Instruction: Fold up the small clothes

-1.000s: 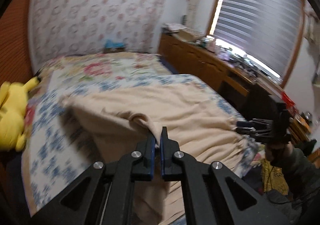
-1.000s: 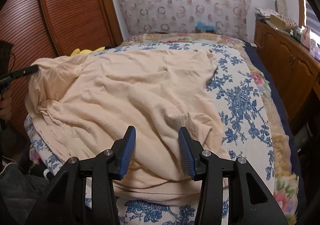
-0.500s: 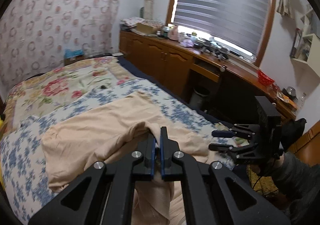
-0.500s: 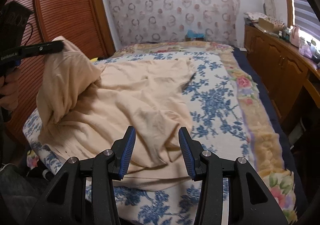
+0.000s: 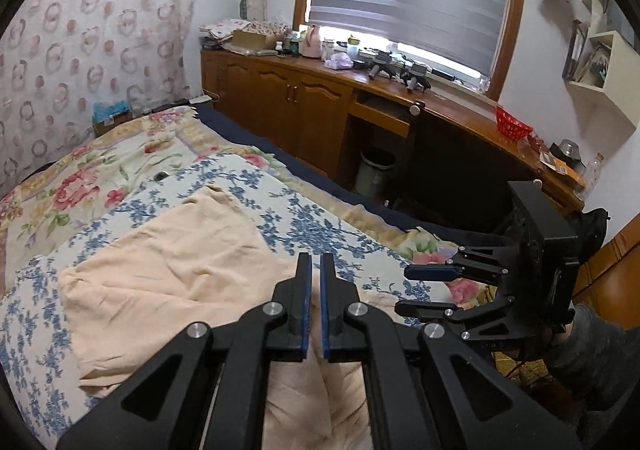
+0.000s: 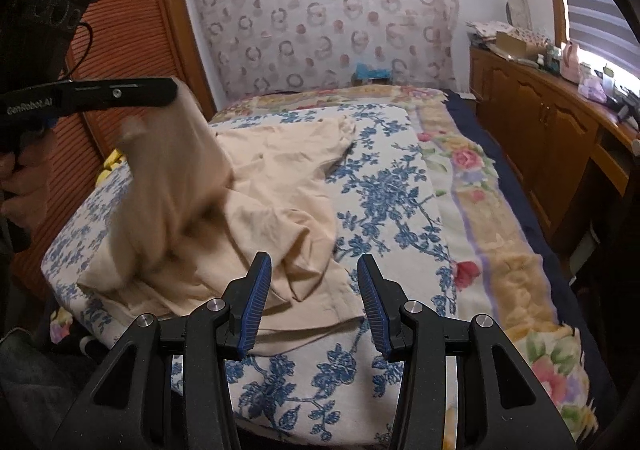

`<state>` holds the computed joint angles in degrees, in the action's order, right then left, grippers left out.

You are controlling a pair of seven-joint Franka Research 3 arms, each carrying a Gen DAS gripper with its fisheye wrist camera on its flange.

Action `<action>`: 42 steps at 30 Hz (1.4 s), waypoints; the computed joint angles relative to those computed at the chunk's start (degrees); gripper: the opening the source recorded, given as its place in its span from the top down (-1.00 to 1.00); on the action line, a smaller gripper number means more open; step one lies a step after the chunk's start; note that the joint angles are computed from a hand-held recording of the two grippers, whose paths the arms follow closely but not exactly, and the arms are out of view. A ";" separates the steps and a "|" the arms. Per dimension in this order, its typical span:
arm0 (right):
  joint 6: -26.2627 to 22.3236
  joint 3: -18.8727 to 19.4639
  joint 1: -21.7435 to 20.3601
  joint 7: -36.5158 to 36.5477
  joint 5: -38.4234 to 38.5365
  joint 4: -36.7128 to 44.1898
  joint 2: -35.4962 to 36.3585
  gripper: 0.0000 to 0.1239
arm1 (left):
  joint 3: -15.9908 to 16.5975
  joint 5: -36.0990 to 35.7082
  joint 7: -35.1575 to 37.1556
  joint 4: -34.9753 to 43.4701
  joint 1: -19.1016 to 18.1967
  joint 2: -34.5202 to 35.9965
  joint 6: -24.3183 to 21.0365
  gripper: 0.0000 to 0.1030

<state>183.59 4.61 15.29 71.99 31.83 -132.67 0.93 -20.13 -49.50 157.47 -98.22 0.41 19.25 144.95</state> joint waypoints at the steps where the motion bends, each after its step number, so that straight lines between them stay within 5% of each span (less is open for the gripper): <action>1: -0.06 0.00 -0.05 -0.13 0.29 -0.10 -0.08 0.27 | 0.08 0.38 -0.12 -0.28 -0.16 -0.13 0.22 0.97; 4: -0.36 0.10 -0.03 -1.60 2.11 -0.21 -0.30 0.27 | 0.10 0.46 0.41 -1.36 -0.05 -0.77 1.05 0.82; 9: -0.38 0.20 0.14 -2.07 2.51 0.35 0.04 0.27 | 0.95 0.23 1.39 -2.92 0.82 -1.44 3.14 0.23; 15: -1.03 1.44 0.04 -5.68 5.78 3.18 2.00 0.27 | 1.97 -1.28 2.82 -5.46 3.03 -1.69 6.91 -0.15; 33: -7.94 2.40 2.22 -1.70 -7.43 20.48 12.95 0.14 | 2.78 4.80 -6.76 -9.69 13.03 3.62 13.90 -0.15; 42: -20.44 2.59 5.39 -1.67 -12.92 42.51 27.01 0.13 | -0.59 -6.41 0.48 -11.28 18.75 1.96 14.97 -0.15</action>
<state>163.15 7.19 20.67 70.32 18.91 -90.15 27.94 -20.72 -55.90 157.94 -109.51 19.15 21.21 159.92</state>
